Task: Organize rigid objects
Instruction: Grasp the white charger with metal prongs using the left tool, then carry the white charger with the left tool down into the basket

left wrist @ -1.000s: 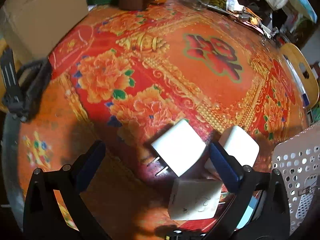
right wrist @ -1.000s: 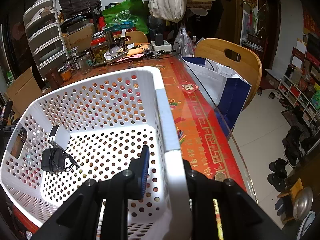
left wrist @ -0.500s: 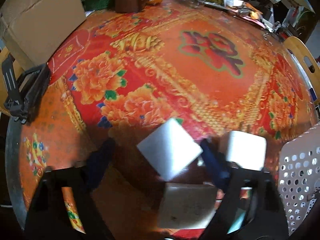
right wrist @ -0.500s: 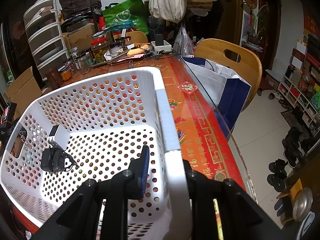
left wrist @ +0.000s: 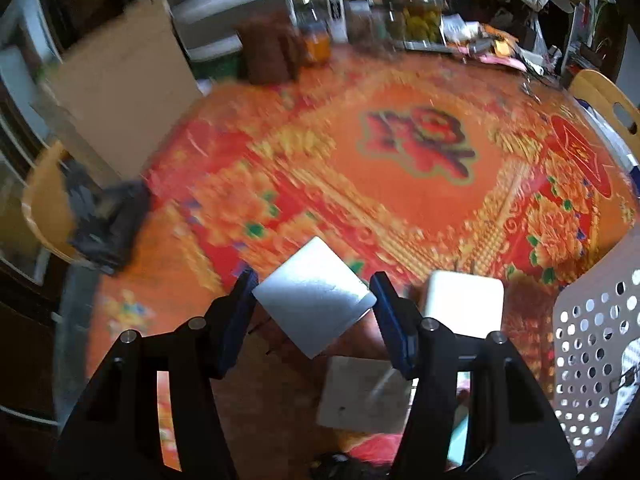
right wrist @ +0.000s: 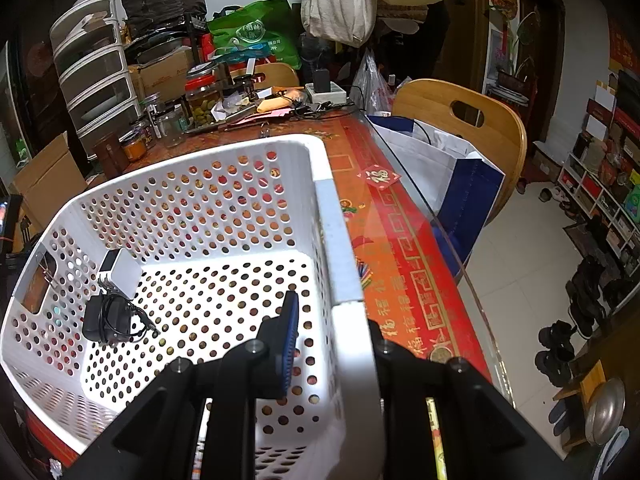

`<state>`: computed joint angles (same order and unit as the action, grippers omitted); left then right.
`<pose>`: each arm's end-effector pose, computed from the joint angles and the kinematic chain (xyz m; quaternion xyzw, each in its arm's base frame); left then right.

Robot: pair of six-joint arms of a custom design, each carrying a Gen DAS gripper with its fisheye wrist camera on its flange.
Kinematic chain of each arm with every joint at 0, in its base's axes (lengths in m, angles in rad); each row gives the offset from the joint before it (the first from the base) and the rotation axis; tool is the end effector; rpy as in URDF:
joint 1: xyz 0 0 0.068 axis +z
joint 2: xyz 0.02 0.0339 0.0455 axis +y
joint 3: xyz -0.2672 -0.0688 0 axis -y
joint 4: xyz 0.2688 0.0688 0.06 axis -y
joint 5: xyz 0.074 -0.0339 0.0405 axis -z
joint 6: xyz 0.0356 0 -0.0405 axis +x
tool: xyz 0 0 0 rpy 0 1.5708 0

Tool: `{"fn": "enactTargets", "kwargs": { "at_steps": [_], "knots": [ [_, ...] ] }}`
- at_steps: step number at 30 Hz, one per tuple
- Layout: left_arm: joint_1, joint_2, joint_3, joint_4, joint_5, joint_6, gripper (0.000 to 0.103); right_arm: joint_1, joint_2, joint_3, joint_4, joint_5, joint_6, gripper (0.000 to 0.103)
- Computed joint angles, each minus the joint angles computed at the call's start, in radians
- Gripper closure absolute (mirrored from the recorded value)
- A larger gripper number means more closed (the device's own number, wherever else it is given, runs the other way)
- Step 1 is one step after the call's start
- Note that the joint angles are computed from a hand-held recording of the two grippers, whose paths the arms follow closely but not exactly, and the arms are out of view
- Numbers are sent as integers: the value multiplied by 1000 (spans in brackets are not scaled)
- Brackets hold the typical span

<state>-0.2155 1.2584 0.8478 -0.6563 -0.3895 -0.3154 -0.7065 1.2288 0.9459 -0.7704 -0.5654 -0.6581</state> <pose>0.2568 -0.0424 0.2218 -0.0956 0.9465 0.1167 0.2852 0.2077 -0.1522 0.2574 -0.0489 0.9298 0.0544 0.3607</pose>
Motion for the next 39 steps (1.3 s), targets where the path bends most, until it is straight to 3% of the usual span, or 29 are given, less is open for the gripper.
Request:
{"fn": "enactTargets", "kwargs": {
  "at_steps": [4, 10, 14, 18, 21, 25, 32, 39],
  "knots": [
    [-96, -115, 11, -74, -171, -40, 47, -1, 2, -1, 2, -2, -2, 84],
    [-284, -184, 164, -257, -310, -122, 47, -1, 2, -1, 1, -3, -1, 84],
    [-477, -115, 307, -380, -448, -202, 47, 4, 1, -1, 1, 0, 0, 84],
    [-617, 30, 466, -507, -495, -299, 47, 7, 2, -1, 3, 1, 3, 84],
    [-698, 158, 592, -552, -456, -304, 47, 5, 1, -3, 3, -2, 5, 84],
    [-735, 356, 771, -585, -279, -253, 47, 5, 7, 1, -1, -4, 2, 84],
    [-751, 703, 1024, -725, -234, -216, 47, -11, 21, 10, -17, -25, -18, 84],
    [-727, 862, 1128, -788, -201, -133, 47, -19, 29, 13, -22, -42, -27, 84]
  ]
}}
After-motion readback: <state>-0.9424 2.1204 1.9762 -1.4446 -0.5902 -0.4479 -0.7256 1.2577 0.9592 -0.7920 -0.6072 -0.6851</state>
